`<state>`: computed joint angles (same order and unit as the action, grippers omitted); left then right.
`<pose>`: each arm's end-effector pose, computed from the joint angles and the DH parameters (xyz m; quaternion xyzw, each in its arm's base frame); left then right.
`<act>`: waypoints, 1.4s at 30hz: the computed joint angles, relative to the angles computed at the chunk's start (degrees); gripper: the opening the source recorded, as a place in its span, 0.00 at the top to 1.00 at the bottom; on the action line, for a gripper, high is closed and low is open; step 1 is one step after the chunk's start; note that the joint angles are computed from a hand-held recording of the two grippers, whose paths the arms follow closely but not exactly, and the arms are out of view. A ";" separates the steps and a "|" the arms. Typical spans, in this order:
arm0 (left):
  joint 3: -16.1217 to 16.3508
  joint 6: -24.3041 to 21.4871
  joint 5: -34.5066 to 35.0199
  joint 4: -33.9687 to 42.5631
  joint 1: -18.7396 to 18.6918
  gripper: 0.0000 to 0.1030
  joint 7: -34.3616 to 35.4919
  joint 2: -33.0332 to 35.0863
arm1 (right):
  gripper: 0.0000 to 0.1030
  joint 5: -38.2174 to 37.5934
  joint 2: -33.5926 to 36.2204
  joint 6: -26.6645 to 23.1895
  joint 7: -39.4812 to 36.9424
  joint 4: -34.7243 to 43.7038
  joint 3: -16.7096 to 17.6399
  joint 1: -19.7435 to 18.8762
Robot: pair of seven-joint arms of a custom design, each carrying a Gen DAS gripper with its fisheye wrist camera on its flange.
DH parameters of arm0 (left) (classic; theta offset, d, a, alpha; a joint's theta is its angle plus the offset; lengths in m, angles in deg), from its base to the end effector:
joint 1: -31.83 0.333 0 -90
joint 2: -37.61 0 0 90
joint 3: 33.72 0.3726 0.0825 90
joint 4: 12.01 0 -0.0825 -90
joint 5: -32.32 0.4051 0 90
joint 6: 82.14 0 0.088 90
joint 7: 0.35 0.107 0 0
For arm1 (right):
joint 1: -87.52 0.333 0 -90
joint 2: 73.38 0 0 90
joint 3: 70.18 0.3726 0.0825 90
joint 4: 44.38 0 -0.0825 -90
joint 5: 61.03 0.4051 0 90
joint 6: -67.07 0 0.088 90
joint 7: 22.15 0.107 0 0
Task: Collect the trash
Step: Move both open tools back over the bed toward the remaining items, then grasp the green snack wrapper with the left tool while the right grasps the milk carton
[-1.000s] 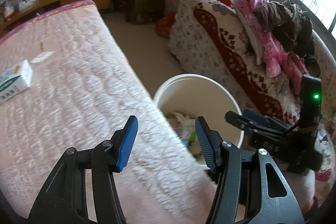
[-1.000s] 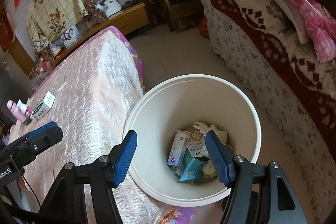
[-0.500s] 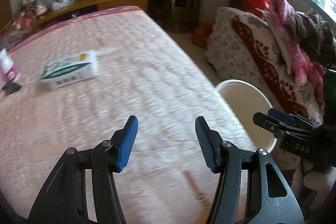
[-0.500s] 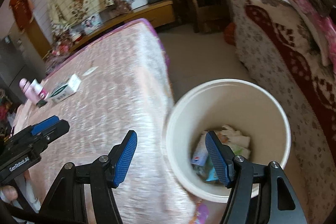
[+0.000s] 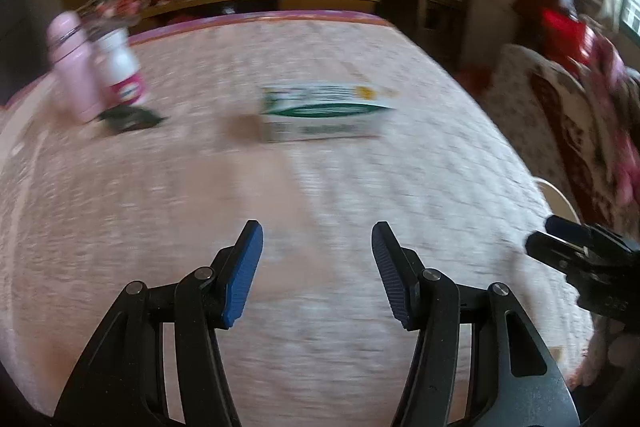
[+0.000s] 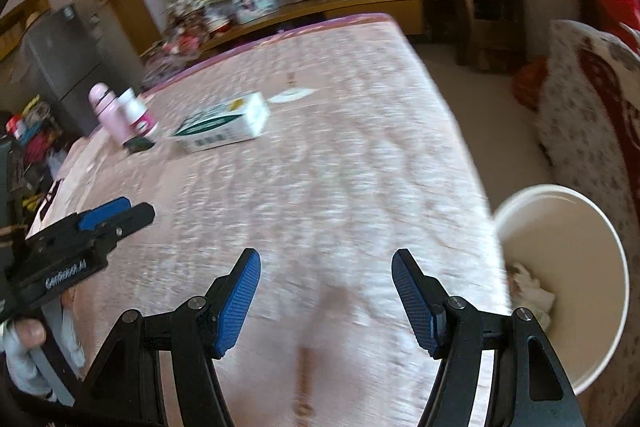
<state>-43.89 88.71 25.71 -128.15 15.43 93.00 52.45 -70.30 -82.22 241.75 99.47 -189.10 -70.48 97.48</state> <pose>0.6072 -0.2847 0.4447 -0.5216 0.7805 -0.3114 0.1474 0.4912 0.0962 0.4515 -0.5868 0.7382 -0.1670 0.2878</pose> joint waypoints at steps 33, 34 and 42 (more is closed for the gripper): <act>5.16 -16.95 5.47 39.16 11.26 0.46 -14.88 25.64 | 0.35 6.72 35.69 -16.29 -15.11 48.26 6.67 -6.83; 3.95 -17.04 4.03 39.13 11.92 0.46 -13.11 25.67 | 0.35 8.51 35.80 -16.83 -17.04 48.10 7.85 -7.62; -5.49 -17.40 -7.77 30.21 16.70 0.46 6.84 20.34 | 0.35 26.95 29.01 -16.68 -35.67 37.10 17.27 -12.19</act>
